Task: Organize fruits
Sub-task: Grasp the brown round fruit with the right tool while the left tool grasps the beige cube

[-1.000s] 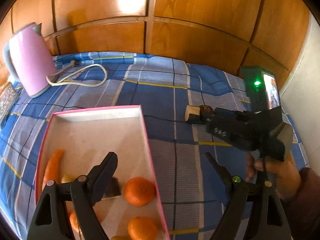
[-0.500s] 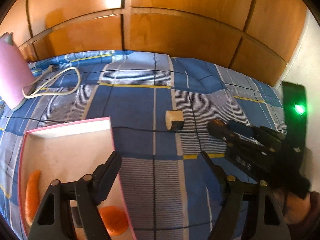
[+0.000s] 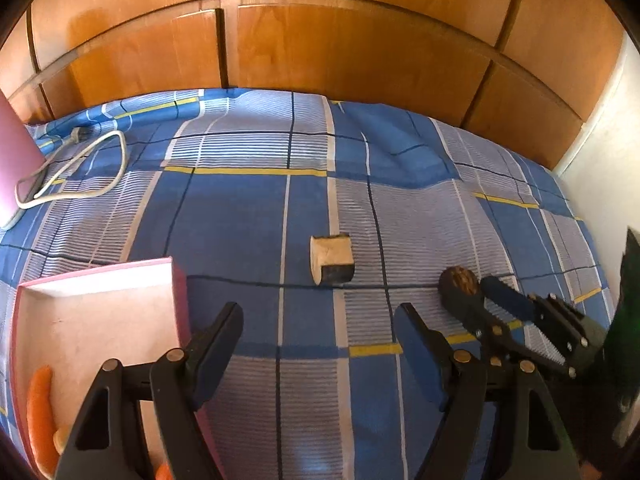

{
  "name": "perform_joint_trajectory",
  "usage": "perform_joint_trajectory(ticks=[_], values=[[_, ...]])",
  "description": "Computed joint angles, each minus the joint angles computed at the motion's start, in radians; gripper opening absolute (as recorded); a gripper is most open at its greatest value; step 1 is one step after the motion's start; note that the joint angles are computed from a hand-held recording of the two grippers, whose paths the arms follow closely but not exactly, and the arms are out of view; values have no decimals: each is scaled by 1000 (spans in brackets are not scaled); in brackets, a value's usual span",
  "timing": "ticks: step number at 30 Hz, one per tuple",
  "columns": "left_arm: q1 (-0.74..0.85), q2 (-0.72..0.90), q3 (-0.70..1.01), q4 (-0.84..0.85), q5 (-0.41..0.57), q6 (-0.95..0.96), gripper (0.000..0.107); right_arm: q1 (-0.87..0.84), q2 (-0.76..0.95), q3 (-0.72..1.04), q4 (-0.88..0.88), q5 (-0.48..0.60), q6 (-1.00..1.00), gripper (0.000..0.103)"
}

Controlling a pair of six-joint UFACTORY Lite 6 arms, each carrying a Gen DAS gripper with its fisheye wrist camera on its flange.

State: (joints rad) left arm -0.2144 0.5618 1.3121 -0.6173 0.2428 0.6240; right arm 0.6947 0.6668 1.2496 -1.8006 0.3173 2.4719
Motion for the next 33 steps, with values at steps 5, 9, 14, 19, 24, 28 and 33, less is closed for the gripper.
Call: perform_joint_trajectory(ticks=[5, 9, 14, 19, 24, 28, 33], values=[[5, 99, 142, 19, 60, -60, 78, 10, -6, -21, -57, 20, 69, 39], [2, 162, 238, 74, 81, -125, 77, 6, -8, -28, -99, 19, 123, 39], [0, 261, 369, 147, 146, -205, 69, 3, -12, -37, -137, 17, 165, 39], [-11, 340, 446, 201, 172, -277, 52, -1, -12, -40, -165, 12, 194, 39], [-11, 325, 409, 163, 149, -235, 25, 3, -9, -36, -144, 17, 173, 40], [-12, 281, 329, 139, 106, -198, 25, -1, -7, -33, -147, 10, 175, 40], [-2, 294, 353, 135, 141, -204, 25, -29, 32, 3, -167, -66, 188, 43]])
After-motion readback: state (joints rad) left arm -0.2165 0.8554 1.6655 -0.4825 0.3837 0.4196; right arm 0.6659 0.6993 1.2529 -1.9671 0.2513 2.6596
